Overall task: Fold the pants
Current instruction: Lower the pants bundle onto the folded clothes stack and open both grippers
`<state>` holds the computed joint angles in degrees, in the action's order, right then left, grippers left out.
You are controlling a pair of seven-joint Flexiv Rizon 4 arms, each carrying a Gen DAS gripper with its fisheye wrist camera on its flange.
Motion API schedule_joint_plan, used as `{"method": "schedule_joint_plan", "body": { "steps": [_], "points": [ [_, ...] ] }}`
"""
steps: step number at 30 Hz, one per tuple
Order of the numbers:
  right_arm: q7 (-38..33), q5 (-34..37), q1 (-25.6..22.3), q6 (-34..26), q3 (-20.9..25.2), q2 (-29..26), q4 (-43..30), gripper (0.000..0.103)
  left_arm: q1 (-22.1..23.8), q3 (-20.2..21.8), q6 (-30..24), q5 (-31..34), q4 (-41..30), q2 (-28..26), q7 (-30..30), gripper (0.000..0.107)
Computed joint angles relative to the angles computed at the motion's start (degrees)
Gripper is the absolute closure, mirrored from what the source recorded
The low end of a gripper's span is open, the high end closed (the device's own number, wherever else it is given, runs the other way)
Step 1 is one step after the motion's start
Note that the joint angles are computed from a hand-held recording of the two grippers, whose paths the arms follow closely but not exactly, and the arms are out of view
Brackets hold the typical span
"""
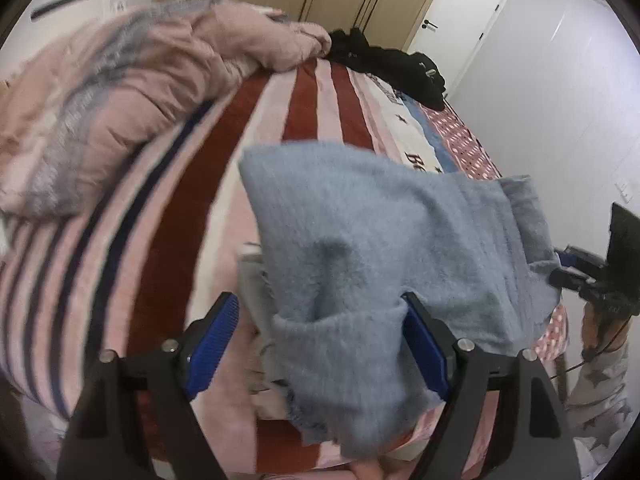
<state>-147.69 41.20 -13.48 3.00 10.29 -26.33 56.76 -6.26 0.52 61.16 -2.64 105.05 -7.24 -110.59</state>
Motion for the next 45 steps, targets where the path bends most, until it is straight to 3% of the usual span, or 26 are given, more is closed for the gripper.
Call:
{"method": "schedule_joint_plan", "body": {
  "steps": [3, 8, 12, 16, 20, 22, 26, 32, 38, 42, 45],
  "points": [
    [-3.2, 2.8, -1.1, 3.1, 0.6, 2.1, 1.3, 0.057, -0.7, 1.0, 0.2, 6.0, -1.8, 1.8, -4.2, 0.028],
    [-3.4, 10.2, -3.4, -3.1, 2.1, 1.4, -2.5, 0.057, -1.3, -1.0, 8.2, 5.3, -2.9, 0.8, -1.3, 0.028],
    [-4.2, 7.0, -0.6, -3.5, 1.4, 1.4, -1.5, 0.058, -1.4, -3.2, 10.1, -1.4, -3.1, -2.4, 5.5, 0.028],
    [-5.8, 1.9, 2.3, 1.3, 0.0, 0.9, 2.2, 0.058, -2.7, -0.5, 7.6, 1.7, -3.1, -3.8, 3.4, 0.029],
    [-2.0, 1.0, 1.7, -2.0, 0.0, -3.0, -0.2, 0.058, -1.8, -0.4, 7.7, -1.3, 0.0, -4.5, 3.4, 0.029],
    [-2.3, 0.7, 1.4, -1.5, 0.4, -3.6, 0.4, 0.058, -1.3, -1.4, 10.9, -3.9, 2.3, -5.0, 5.3, 0.029],
    [-3.8, -0.1, 1.2, 1.9, 0.6, -2.5, 3.0, 0.059, -3.6, 0.6, 13.2, 0.2, 1.2, -5.9, 2.2, 0.029],
    [-2.9, 0.2, 0.1, 0.7, 0.7, -3.0, 2.2, 0.06, -5.7, 1.8, 7.1, 7.2, -5.0, -7.8, 1.4, 0.028],
    [-2.2, 1.4, -0.7, 1.2, 1.0, -2.5, 2.5, 0.06, -5.6, 1.9, 6.0, 7.6, -5.4, -7.2, -0.5, 0.028],
    [-3.6, 4.1, -2.8, 0.5, 1.2, -1.2, 2.4, 0.058, -6.9, 2.6, 5.7, 11.5, -5.9, -5.5, -4.8, 0.027],
    [-4.1, 6.1, -4.7, -0.9, 0.9, -0.5, 2.0, 0.05, -8.8, 3.5, 6.1, 17.2, -7.4, -4.7, -10.7, 0.025]
  ]
}}
